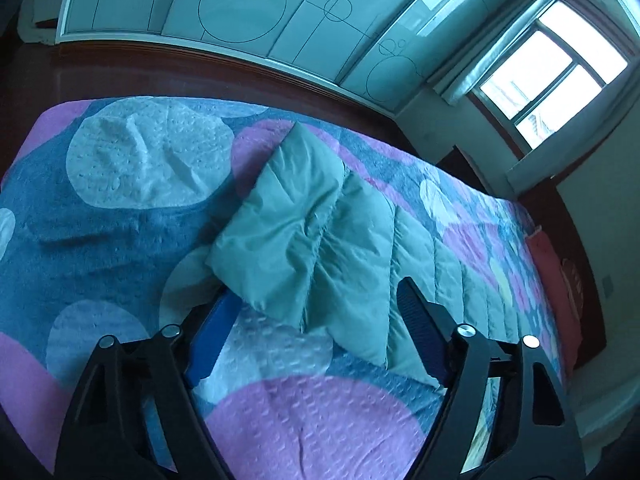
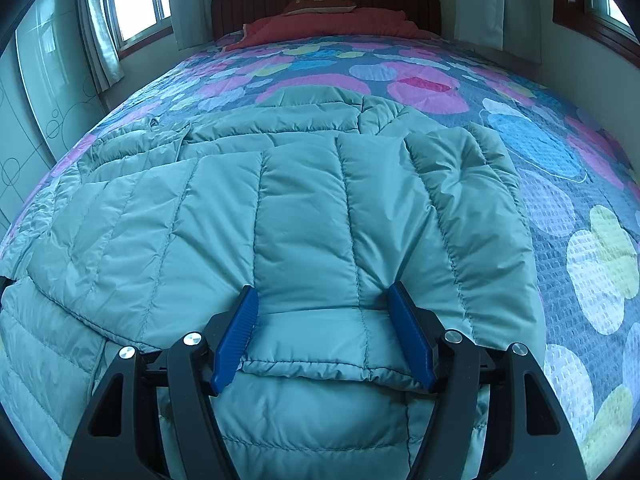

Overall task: Fold large clothes
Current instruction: 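Grasp the other sleeve end with the left tool and lift it, then fold the held sleeve over the jacket body and open the left tool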

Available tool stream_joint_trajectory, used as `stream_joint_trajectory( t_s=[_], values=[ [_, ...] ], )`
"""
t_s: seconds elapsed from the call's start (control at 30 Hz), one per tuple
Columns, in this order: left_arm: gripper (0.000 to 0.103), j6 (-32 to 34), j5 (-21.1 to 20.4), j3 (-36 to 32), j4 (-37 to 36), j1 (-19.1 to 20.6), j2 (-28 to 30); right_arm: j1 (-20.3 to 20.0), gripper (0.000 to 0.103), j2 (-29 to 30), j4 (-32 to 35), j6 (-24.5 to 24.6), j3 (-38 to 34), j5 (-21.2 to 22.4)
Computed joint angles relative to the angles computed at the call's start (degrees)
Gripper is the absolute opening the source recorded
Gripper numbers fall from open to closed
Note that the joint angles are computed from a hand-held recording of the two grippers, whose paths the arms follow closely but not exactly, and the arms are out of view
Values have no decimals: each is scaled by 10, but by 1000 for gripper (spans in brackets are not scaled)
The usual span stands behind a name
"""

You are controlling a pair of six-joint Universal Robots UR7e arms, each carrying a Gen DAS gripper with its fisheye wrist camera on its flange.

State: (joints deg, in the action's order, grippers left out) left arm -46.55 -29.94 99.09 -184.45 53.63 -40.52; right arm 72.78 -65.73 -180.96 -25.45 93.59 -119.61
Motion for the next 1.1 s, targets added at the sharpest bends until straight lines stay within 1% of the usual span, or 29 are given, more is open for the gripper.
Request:
stream_joint_trajectory(
  t_s=[0.03,0.07,0.1,0.13,0.17,0.2,0.23,0.27,0.3,0.33,0.4,0.5,0.57,0.67,0.77,0.93,1.1],
  values=[
    [65,-3,3,-1,-3,2,1,0,67,0,0,0,1,0],
    [62,-6,7,-4,-4,4,1,0,67,0,0,0,1,0],
    [52,-4,14,-5,-9,4,3,0,67,0,-1,0,1,0],
    [40,8,13,-8,-19,6,5,0,67,-1,-1,0,1,0],
    [33,16,5,-9,-26,8,6,0,67,-1,-1,0,2,1],
    [22,17,0,-9,-27,11,5,0,67,-1,-1,0,1,1],
    [15,14,4,-12,-18,12,5,0,67,-1,-1,0,2,0],
    [13,20,8,-15,-16,11,7,0,67,-1,-1,0,2,0],
    [8,29,11,-22,-11,11,10,0,67,-1,-2,0,2,0],
    [5,43,16,-29,-7,8,13,0,67,-1,-2,0,2,0],
    [4,86,22,-48,-18,1,27,0,67,-1,-2,0,2,1],
    [4,168,24,-80,-53,-19,52,0,67,-1,-2,0,2,1],
    [4,221,13,-107,-67,-31,70,0,67,-1,-2,0,2,1],
    [4,294,-10,-164,-68,-49,107,-1,67,-2,-3,0,4,4],
    [3,341,-45,-224,-43,-64,147,-1,67,-3,-1,1,2,6],
    [3,372,-103,-321,40,-85,215,-1,67,-2,0,2,0,7],
    [3,397,-149,-416,118,-107,288,-2,67,-3,0,5,1,11]
  ],
)
